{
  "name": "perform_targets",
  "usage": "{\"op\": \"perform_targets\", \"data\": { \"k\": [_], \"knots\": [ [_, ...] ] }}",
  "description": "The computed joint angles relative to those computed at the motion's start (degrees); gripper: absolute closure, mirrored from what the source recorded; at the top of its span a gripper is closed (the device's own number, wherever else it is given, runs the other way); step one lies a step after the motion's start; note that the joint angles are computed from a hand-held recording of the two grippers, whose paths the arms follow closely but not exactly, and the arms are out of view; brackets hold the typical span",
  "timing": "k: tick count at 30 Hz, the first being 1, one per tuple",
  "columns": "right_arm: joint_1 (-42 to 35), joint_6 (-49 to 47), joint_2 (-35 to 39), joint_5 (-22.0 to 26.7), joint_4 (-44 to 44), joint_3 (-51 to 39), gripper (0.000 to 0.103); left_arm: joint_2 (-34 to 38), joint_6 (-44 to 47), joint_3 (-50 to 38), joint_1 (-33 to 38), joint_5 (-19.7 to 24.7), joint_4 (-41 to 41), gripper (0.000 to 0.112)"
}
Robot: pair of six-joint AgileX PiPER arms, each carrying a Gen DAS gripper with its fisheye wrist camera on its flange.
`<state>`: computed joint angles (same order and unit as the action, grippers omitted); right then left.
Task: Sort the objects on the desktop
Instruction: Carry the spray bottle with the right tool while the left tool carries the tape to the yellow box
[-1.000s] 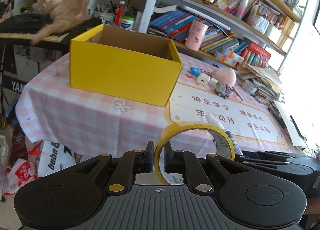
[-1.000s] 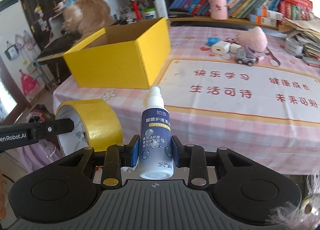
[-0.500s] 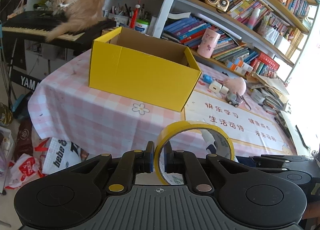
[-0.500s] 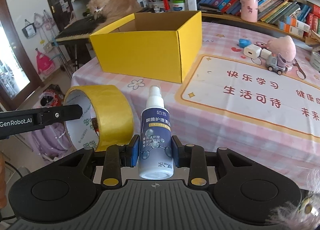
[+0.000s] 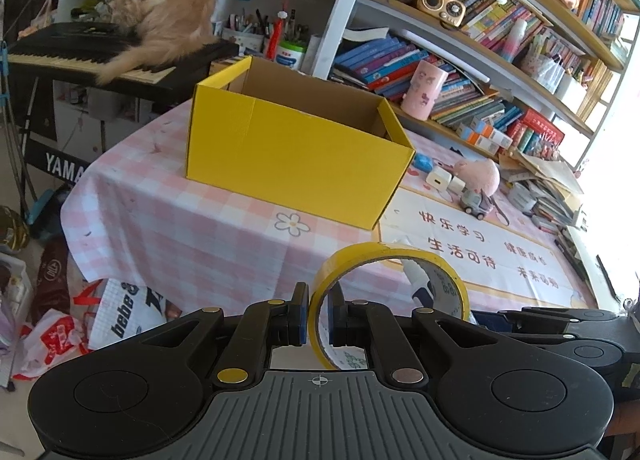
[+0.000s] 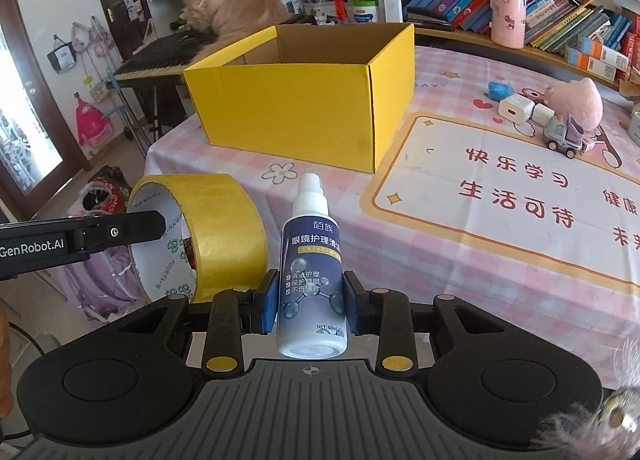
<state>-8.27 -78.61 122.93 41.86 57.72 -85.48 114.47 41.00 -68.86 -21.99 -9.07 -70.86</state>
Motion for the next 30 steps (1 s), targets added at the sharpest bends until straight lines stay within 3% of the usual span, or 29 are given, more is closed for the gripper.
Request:
{"op": "perform_targets", "data": {
  "k": [17, 30],
  "knots": [
    [0.2, -0.6, -0.1, 0.1, -0.1, 0.1, 0.073, -0.3, -3.2, 0.7, 0.0, -0.7, 2.7, 0.104],
    [1.2, -0.9, -0.4, -0.8, -0.2, -0.3, 0.073, -0.8, -10.1, 1.0, 1.1, -0.2, 10.3, 0.104]
  ]
}}
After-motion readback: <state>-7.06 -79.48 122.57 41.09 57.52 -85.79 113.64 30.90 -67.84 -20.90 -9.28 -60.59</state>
